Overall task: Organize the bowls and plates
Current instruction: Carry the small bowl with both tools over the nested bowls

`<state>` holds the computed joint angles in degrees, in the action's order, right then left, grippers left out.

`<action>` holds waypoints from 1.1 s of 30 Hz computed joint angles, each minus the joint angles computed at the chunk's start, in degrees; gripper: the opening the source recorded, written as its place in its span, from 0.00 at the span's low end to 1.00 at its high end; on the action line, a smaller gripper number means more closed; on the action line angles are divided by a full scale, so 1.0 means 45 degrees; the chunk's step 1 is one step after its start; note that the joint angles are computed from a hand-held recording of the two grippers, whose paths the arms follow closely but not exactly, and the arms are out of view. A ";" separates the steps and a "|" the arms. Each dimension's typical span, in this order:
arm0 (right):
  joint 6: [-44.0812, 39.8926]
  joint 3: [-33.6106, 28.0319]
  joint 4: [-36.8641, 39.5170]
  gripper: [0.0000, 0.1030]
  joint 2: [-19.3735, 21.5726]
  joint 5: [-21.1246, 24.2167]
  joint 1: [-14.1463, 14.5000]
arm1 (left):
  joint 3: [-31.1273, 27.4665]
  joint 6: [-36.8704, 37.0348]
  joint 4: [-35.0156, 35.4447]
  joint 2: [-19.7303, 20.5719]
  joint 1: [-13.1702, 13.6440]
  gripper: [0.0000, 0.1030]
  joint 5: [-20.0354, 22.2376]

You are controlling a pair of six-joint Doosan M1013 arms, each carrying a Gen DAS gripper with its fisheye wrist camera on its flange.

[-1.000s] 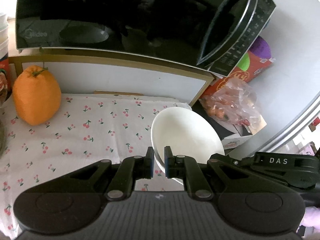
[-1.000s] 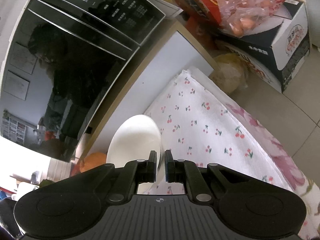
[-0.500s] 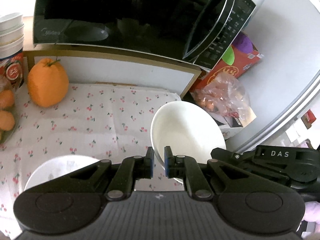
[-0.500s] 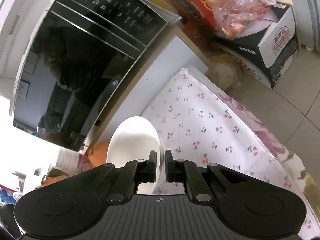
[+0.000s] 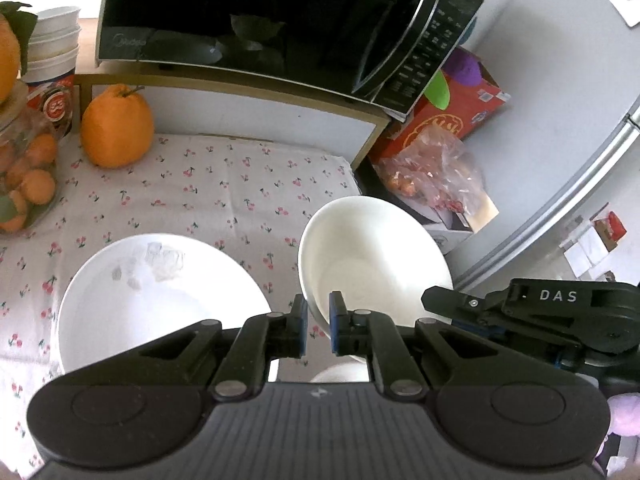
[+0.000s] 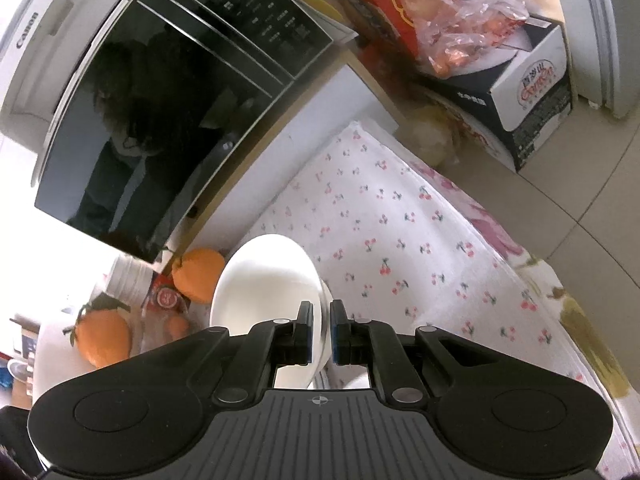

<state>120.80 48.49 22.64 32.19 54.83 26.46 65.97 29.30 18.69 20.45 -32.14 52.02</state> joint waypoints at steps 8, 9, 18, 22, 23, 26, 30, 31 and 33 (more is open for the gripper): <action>0.0133 0.1136 -0.0071 0.09 -0.0797 -0.0353 0.0087 | 0.0543 -0.0269 0.0034 -0.0454 -0.0346 0.09 -0.0170; 0.0160 0.1249 -0.0075 0.09 -0.0875 -0.0380 0.0096 | 0.0626 -0.0327 0.0015 -0.0513 -0.0372 0.09 -0.0222; 0.0462 0.2344 -0.0253 0.09 -0.1580 -0.0930 0.0227 | 0.1409 -0.0634 -0.0056 -0.0971 -0.0626 0.10 -0.0768; 0.0609 0.2790 -0.0348 0.11 -0.1816 -0.1142 0.0267 | 0.1545 -0.0371 -0.0358 -0.1011 -0.0662 0.10 -0.0747; 0.0620 0.2934 -0.0286 0.12 -0.1891 -0.1180 0.0262 | 0.1586 -0.0327 -0.0418 -0.1031 -0.0673 0.10 -0.0762; 0.0611 0.3219 -0.0135 0.12 -0.2033 -0.1144 0.0232 | 0.1660 -0.0214 -0.0525 -0.1066 -0.0726 0.10 -0.0715; 0.0643 0.3349 -0.0250 0.12 -0.2141 -0.1128 0.0238 | 0.1642 0.0139 -0.0761 -0.1027 -0.0755 0.11 -0.0613; 0.0626 0.3363 -0.0216 0.12 -0.2146 -0.1107 0.0230 | 0.1622 0.0197 -0.0754 -0.1009 -0.0758 0.11 -0.0561; 0.0696 0.3377 -0.0237 0.12 -0.2130 -0.1014 0.0231 | 0.1593 0.0310 -0.0847 -0.0974 -0.0741 0.11 -0.0470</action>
